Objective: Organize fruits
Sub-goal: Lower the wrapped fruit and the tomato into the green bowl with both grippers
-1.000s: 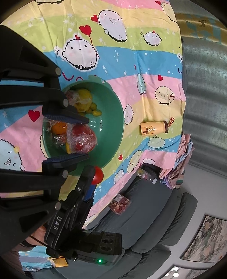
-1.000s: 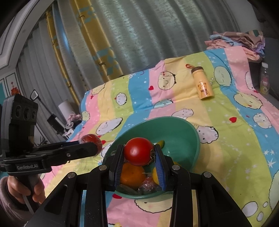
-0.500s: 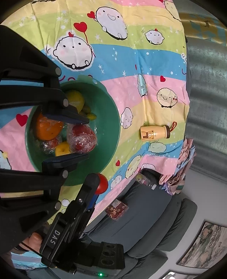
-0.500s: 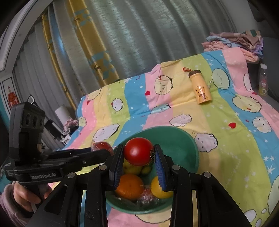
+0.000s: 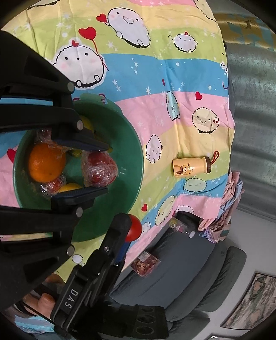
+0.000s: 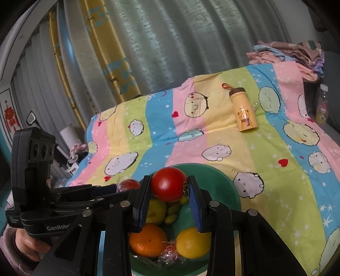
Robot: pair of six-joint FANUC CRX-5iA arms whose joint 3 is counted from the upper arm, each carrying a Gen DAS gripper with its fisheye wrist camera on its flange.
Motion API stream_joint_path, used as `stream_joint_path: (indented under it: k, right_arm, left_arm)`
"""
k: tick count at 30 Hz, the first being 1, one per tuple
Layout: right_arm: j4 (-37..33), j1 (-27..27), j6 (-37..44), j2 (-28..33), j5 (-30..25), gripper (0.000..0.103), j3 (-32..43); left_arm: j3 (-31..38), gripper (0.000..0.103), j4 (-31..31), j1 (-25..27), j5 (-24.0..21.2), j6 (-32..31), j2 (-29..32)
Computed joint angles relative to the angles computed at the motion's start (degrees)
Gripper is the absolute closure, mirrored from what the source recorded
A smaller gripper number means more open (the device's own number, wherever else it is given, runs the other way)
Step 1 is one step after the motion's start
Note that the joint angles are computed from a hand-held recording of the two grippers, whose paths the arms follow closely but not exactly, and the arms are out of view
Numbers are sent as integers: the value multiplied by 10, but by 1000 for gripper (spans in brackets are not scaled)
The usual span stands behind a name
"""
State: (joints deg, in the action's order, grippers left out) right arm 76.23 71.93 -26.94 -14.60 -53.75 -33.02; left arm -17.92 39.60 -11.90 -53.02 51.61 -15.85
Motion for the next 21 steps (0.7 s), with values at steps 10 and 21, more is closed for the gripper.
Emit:
stream_joint_path:
  k: [10, 21]
  right_arm:
    - [-32, -6, 22, 6, 7, 67, 5]
    - [-42, -4, 29, 10, 4, 67, 9]
  left_arm:
    - [27, 71, -48, -12, -2, 25, 21]
    - [48, 71, -85, -18, -16, 52, 36]
